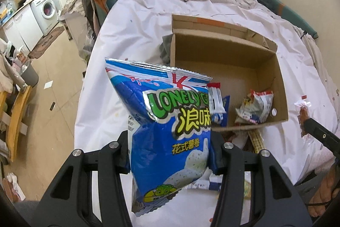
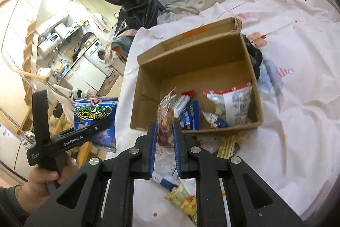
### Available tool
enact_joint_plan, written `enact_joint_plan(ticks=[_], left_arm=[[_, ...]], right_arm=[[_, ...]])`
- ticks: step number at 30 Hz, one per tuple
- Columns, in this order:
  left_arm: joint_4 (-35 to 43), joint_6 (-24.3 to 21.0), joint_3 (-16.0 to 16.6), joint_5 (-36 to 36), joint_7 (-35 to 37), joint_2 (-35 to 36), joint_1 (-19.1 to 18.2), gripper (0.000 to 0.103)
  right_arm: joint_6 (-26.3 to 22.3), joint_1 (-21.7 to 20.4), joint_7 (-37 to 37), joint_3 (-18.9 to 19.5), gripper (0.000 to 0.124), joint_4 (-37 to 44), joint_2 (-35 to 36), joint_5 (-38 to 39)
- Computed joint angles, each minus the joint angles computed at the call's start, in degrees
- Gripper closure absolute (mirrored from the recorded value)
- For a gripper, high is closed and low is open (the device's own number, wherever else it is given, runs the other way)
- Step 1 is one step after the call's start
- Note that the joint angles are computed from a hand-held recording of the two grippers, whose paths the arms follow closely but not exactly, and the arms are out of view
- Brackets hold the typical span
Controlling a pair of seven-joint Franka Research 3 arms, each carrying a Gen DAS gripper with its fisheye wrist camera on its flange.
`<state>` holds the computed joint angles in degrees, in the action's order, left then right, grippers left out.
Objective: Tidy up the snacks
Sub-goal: 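Carry both snacks over the box and open both tools to drop them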
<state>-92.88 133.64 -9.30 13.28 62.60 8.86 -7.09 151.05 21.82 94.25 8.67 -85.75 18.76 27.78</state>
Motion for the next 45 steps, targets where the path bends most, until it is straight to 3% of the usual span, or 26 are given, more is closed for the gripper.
enact_joint_plan(ticks=[9,20,25,31,42,45], left_arm=[[9.39,-1.43,-0.11,0.38,1.84,6.47,-0.64,0.055],[22.78,-4.73,0.17,1.08,5.33,17.13,-3.13,0.055],[19.34,1.76,0.08,-0.24,4.95,16.68,-2.44,0.055],[22.58,0.06,0.33,-0.94,5.12,19.54,-2.60,0.055],[21.56,3.71,0.82,-0.25,4.80,19.97,-3.15,0.053],[21.63,3.60,0.71,-0.21,4.43,20.07,-3.00,0.052]], right_arm=[[-2.49,-0.05,5.23,-2.09,0.108,6.65,4.61,-4.36],[-14.12,1.08,8.18,-3.41,0.108,27.37,18.51,-11.25],[-18.06,1.60,9.56,-3.59,0.108,34.60,23.35,-12.51],[-19.20,1.84,10.04,-3.44,0.108,35.72,24.31,-12.63],[-28.09,2.22,13.69,-3.78,0.108,49.53,32.54,-13.97],[-28.27,2.21,14.09,-3.84,0.107,49.63,32.65,-14.11]])
